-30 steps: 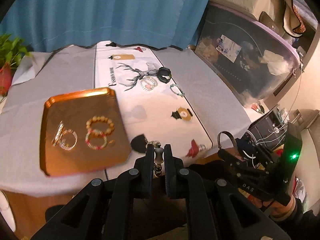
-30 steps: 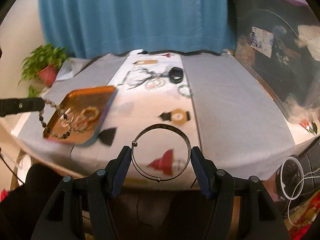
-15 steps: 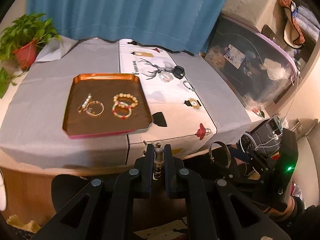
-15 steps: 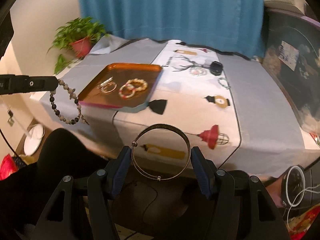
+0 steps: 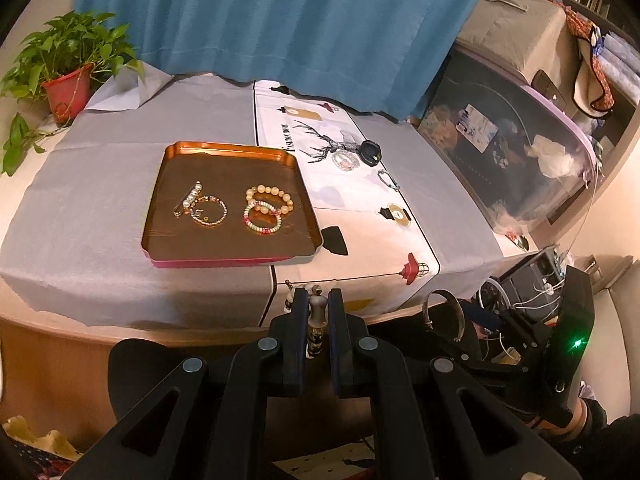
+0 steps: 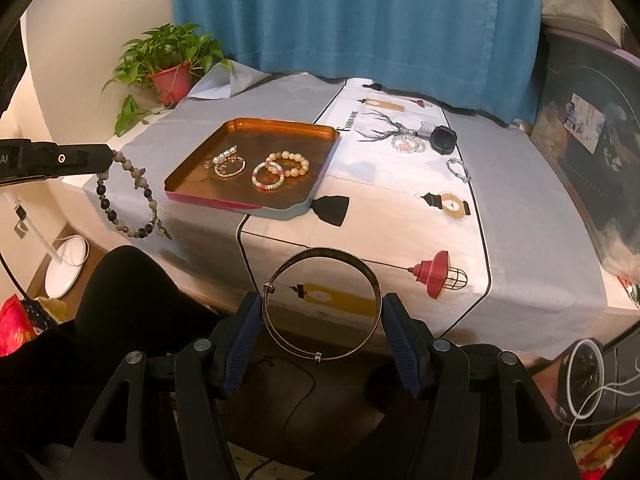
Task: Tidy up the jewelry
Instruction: 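Carry both pieces over the copper tray and open both tools to release them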
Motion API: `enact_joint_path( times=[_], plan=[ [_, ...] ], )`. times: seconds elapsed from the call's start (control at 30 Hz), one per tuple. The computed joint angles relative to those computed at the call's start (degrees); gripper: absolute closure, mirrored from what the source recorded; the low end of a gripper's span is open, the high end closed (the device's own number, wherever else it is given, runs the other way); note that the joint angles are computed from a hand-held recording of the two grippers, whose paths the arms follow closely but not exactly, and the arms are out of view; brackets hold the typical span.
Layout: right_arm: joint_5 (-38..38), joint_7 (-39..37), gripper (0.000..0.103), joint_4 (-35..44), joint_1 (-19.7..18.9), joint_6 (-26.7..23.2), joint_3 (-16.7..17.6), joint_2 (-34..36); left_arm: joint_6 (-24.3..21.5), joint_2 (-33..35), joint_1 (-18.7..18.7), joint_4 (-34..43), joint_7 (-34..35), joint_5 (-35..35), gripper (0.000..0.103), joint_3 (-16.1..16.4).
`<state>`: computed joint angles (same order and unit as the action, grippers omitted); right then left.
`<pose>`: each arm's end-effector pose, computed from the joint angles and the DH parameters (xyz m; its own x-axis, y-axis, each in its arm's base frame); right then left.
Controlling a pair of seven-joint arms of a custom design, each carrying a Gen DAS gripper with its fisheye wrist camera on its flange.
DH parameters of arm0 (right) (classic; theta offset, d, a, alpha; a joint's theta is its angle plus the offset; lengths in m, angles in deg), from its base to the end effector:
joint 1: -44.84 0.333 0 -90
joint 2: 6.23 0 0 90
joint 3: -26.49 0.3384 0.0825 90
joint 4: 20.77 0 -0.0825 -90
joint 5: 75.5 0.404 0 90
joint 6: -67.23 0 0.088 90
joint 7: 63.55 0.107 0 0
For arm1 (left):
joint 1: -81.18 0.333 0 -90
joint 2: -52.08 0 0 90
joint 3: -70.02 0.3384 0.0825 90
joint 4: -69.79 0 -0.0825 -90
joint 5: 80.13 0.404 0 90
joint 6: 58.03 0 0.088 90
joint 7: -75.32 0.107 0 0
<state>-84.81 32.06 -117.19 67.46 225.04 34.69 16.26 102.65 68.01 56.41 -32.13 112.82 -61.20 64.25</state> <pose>0.6348 0.3688 0.4654 0.5047 -0.8629 0.0261 -0.6598 -0.4050 -0.6329 0.6021 -0.3647 0.5004 -0.0027 -0.9360 0.3520 -0.7691 -0.2230 -0.5989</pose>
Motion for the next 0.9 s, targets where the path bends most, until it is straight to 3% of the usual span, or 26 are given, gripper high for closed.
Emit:
enact_joint_path(
  times=[0.57,0.73,0.9],
  plan=[
    [-1.2,-1.5,0.041,10.7,1.8,-5.6,-0.7,6.7,1.7,1.1,2.4,0.5,3.5,-3.7,0.096,0.8],
    [-0.7,-2.5,0.041,16.8,2.3,-7.6,-0.6,10.6,1.6,2.3,3.1,2.0,4.6,-4.3,0.096,1.6],
    [0.8,-4.0,0.041,28.1,3.3,-11.4,-0.5,17.8,1.4,4.6,4.8,4.4,7.4,-7.1,0.096,1.6]
  ],
)
